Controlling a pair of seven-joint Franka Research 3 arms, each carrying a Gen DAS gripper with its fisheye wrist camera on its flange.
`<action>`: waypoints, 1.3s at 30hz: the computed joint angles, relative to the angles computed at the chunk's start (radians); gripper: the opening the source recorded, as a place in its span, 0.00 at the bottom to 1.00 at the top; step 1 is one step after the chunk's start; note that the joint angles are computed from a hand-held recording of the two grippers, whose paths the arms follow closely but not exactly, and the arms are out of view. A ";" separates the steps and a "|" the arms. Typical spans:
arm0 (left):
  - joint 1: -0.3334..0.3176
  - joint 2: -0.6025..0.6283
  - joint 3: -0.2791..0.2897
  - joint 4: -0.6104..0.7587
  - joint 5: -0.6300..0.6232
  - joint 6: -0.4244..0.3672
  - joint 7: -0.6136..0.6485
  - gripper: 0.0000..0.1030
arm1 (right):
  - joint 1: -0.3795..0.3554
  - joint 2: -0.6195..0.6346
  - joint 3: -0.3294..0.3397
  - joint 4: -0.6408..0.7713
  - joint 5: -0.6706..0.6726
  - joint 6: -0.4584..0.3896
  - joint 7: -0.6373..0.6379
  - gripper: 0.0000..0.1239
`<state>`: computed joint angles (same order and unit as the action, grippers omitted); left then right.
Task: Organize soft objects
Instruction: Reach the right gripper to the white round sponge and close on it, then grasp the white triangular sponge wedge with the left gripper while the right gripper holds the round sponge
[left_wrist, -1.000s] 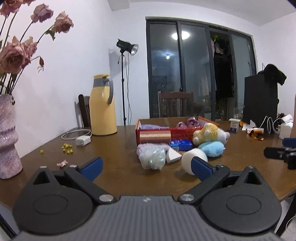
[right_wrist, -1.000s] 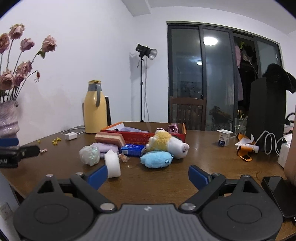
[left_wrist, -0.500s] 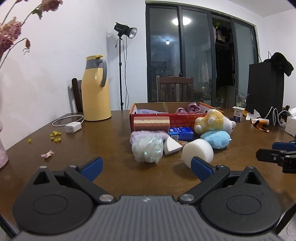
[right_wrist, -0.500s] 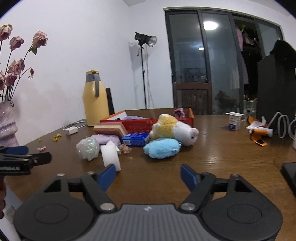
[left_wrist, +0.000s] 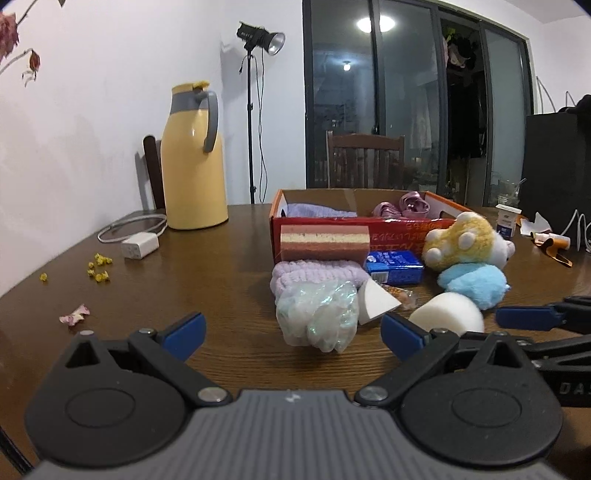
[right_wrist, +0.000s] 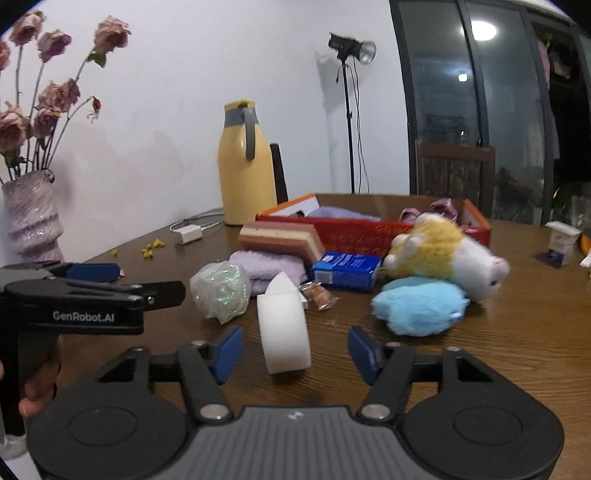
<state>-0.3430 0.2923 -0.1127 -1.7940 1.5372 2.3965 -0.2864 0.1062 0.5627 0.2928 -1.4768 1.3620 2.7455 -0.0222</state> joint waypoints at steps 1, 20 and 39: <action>0.004 0.007 0.001 0.007 -0.007 0.008 0.006 1.00 | 0.014 0.017 -0.022 0.026 -0.064 -0.038 0.089 0.42; -0.017 0.114 0.052 0.147 -0.045 0.066 0.076 1.00 | -0.054 0.152 0.010 0.217 -0.315 -0.089 0.465 0.44; 0.030 0.352 0.046 0.487 -0.436 0.190 0.656 0.53 | 0.040 0.239 -0.033 0.338 -0.591 -0.050 0.528 0.45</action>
